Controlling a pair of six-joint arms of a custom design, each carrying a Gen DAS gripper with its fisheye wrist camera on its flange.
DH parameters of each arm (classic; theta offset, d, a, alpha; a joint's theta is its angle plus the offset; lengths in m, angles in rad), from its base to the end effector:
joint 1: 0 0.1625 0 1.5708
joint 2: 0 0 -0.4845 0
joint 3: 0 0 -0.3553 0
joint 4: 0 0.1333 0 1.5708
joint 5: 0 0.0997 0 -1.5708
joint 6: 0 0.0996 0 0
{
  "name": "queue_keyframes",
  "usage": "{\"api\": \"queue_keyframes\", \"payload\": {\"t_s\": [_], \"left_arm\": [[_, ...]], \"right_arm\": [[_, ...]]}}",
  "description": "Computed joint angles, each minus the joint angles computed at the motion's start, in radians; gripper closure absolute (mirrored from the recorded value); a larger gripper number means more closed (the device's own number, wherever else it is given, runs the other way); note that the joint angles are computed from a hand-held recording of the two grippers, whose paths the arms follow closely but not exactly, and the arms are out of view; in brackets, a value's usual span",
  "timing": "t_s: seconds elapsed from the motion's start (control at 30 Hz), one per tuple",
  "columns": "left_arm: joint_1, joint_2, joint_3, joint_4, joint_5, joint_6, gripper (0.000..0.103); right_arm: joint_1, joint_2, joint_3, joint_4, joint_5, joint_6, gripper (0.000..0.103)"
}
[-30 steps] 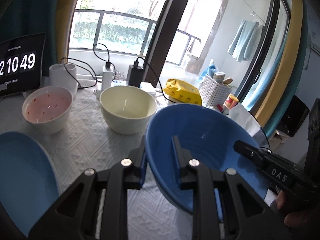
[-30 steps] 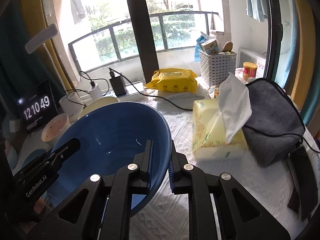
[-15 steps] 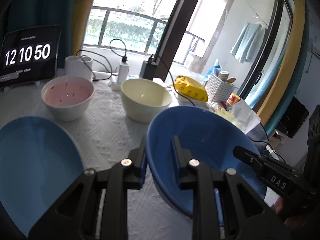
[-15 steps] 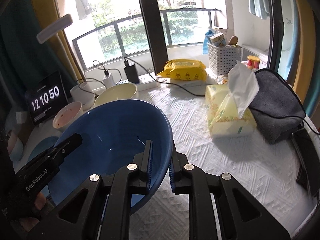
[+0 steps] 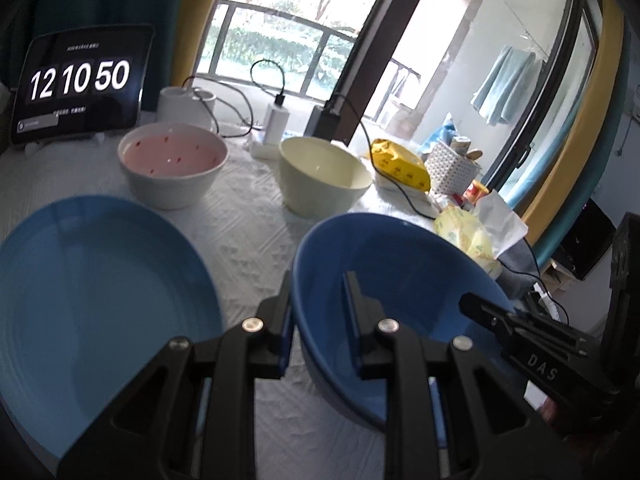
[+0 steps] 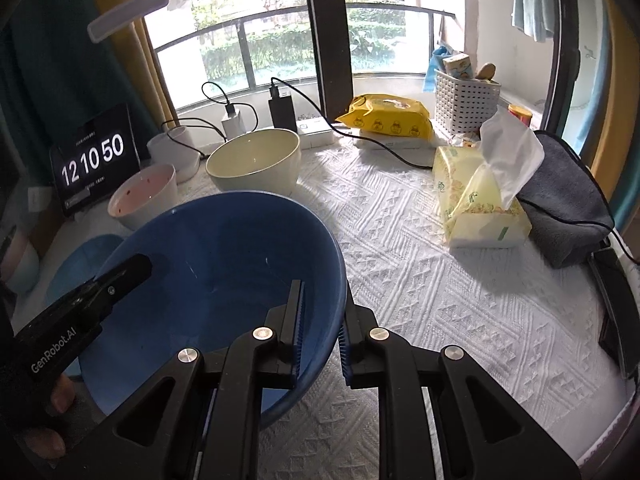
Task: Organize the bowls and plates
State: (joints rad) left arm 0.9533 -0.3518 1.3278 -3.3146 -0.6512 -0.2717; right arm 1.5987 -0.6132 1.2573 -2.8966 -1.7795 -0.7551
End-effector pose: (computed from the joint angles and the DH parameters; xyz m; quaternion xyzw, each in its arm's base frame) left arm -0.2712 -0.7489 0.0610 -0.0208 0.8471 -0.4800 0.2271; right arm 0.1355 -0.8157 0.2151 0.3255 -0.8797 0.2758 0.2100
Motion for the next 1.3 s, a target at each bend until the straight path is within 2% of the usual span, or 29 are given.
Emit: {"api": "queue_keyframes", "payload": {"t_s": [0.27, 0.7, 0.77, 0.87, 0.97, 1.17, 1.3], "left_arm": [[0.003, -0.016, 0.033, 0.038, 0.0, -0.025, 0.081], [0.0, -0.048, 0.048, 0.153, -0.002, -0.1, 0.079], [-0.003, -0.052, 0.044, 0.184, 0.012, -0.117, 0.079], [-0.012, -0.054, 0.046, 0.167, 0.041, -0.098, 0.079], [-0.024, -0.058, 0.048, 0.155, 0.077, -0.084, 0.077], [-0.05, -0.063, 0.044, 0.105, 0.146, -0.011, 0.075], [-0.073, -0.057, 0.024, 0.051, 0.196, 0.083, 0.072]], "right_arm": [[0.014, 0.022, 0.006, -0.03, -0.062, -0.039, 0.084], [0.023, 0.027, -0.006, -0.019, -0.08, -0.061, 0.08], [0.026, 0.026, -0.01, -0.011, -0.085, -0.061, 0.08], [0.033, 0.027, -0.014, -0.014, -0.098, -0.082, 0.079], [0.041, 0.029, -0.018, -0.024, -0.104, -0.111, 0.069], [0.055, 0.024, -0.016, -0.038, -0.095, -0.137, 0.066], [0.066, 0.018, -0.016, -0.041, -0.077, -0.136, 0.066]]}}
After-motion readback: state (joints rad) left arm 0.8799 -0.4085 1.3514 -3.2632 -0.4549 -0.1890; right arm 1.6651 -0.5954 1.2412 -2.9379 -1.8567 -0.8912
